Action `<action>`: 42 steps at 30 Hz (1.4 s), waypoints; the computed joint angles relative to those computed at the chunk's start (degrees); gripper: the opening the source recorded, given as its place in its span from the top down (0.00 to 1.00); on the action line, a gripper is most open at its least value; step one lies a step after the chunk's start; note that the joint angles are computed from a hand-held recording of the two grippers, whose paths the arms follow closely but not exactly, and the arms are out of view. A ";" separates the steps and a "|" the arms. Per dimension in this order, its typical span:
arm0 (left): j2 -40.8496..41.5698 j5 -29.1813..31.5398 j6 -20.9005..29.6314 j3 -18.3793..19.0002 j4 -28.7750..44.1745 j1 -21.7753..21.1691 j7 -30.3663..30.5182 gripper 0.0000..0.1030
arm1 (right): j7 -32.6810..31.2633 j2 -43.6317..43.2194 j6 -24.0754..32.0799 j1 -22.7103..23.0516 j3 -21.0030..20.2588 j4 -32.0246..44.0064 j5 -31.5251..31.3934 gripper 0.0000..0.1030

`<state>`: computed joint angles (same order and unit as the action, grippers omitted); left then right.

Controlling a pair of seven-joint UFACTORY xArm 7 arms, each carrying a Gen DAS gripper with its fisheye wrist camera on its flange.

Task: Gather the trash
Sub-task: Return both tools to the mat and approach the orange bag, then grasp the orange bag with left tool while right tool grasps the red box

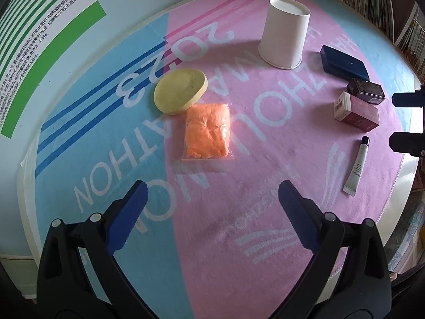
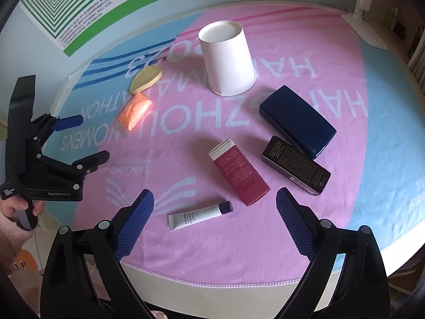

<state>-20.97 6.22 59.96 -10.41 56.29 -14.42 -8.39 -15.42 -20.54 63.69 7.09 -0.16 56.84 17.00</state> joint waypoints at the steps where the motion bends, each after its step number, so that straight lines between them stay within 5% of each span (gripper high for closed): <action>1: 0.31 0.01 -0.04 0.05 0.15 0.01 0.16 0.07 | -0.13 0.35 -0.10 0.03 0.06 0.14 -0.10 0.10; 28: 12.69 -1.86 -1.52 2.25 7.16 0.38 3.16 0.07 | -0.12 6.59 -2.78 -0.59 0.56 0.13 0.29 0.13; 31: 14.42 -3.06 -1.72 2.69 8.23 0.48 3.46 0.09 | -0.04 7.67 -2.31 -0.74 0.68 0.45 0.12 0.31; 35: 16.70 -5.10 -1.49 3.12 9.53 0.55 4.18 0.23 | 0.06 7.45 -3.23 -0.90 1.13 -0.31 -0.84 0.35; 38: 16.83 -6.56 -2.55 3.35 9.07 0.64 4.44 0.29 | 0.44 6.92 -4.35 -0.75 1.99 -0.88 -3.81 0.51; 40: 16.27 -6.65 -3.11 3.39 8.44 0.69 5.23 0.46 | 0.04 6.63 -4.34 -0.56 1.89 -1.07 -4.38 0.66; 42: 16.08 -7.07 -3.25 3.34 8.36 0.58 6.22 0.55 | -0.53 6.41 -4.02 -0.42 1.58 -1.18 -3.95 0.68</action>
